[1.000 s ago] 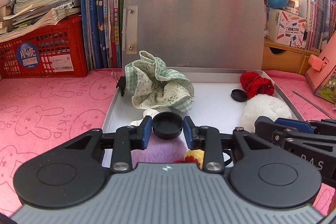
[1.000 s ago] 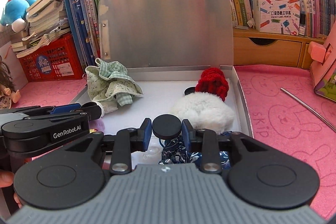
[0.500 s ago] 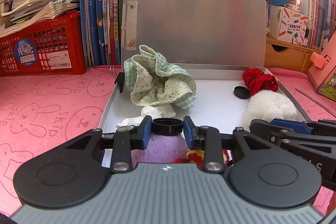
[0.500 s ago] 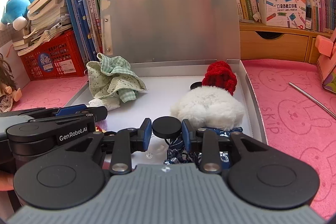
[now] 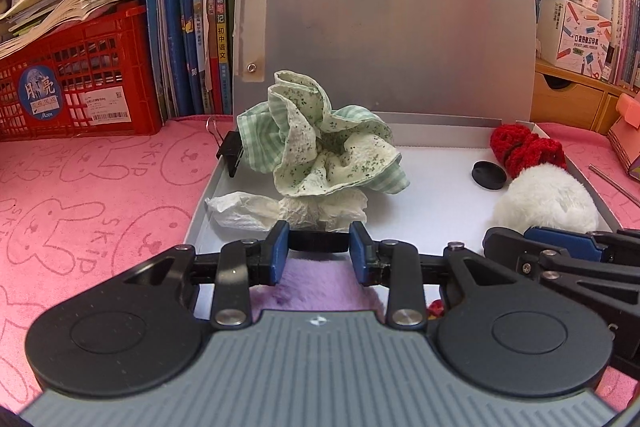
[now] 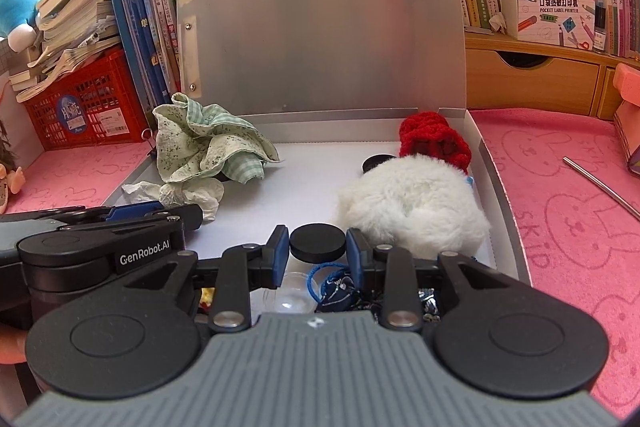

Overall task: Organize objects
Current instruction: 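Lower both black lids into the white box and open both grippers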

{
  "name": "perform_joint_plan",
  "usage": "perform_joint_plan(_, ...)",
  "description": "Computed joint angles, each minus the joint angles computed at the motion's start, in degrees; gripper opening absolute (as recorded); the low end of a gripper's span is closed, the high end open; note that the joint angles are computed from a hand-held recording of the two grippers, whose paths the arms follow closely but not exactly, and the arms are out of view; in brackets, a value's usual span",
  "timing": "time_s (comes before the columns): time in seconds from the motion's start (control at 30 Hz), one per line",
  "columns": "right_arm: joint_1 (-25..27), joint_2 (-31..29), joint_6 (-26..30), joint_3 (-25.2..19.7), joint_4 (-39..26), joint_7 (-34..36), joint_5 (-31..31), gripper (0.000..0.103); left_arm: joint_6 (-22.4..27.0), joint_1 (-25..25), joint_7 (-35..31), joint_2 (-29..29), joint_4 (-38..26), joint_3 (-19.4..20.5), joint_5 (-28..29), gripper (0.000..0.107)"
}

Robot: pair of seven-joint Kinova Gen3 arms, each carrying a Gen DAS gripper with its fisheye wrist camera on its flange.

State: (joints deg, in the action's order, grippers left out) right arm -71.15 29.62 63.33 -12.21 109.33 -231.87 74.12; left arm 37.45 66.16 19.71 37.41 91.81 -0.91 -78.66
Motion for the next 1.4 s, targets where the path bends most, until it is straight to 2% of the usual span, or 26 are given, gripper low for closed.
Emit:
perform_joint_plan(0.23,0.6,0.1,0.3,0.6,-1.4,0.9,0.5,0.036,-0.5,-0.7,-1.6,0.7,-2.7,-0.7,-0.1,0.038)
perform_joint_plan(0.4,1.0,0.3,-0.2,0.7,-1.4,0.3,0.8,0.036,-0.9,-0.6,-3.2,1.4,-3.1,-0.9,1.4,0.038)
perform_joint_plan(0.73,1.2,1.0,-1.5,1.0,-1.1,-0.7,0.5,0.036,-2.7,0.1,-2.5,1.8,-2.1,-2.7,2.2,0.038)
perform_joint_plan(0.87,1.1,0.9,-1.5,1.1,-1.0,-1.0,0.6,0.04,-3.0,0.0,-3.0,1.4,-1.9,-2.6,2.6,0.039)
perform_joint_plan(0.93,0.9,0.9,-1.1,1.1,-0.9,-1.6,0.6,0.048,-2.4,0.0,-3.9,1.4,-2.2,-2.4,3.4,0.043)
perform_joint_plan(0.97,0.7,0.9,-0.8,1.1,-0.9,-2.0,0.6,0.054,-1.8,0.2,-4.2,1.4,-2.4,-2.4,3.8,0.051)
perform_joint_plan(1.0,0.4,0.8,-0.5,1.1,-0.6,-2.6,0.9,0.054,-1.5,0.5,-4.1,1.5,-2.5,-2.6,3.8,0.057)
perform_joint_plan(1.2,-0.6,0.5,2.2,0.6,-1.0,-2.2,0.3,0.059,-0.6,1.3,-3.5,0.5,-1.8,-2.7,3.7,0.072)
perform_joint_plan(1.33,-1.8,0.2,4.9,0.2,-1.1,-1.9,-0.4,0.066,0.0,1.6,-2.7,-0.6,-1.0,-2.0,2.5,0.077)
perform_joint_plan(1.4,-2.2,-0.2,5.8,0.0,-0.8,-2.1,-0.5,0.068,-1.1,1.5,-0.4,-1.7,0.4,-1.9,0.7,0.083)
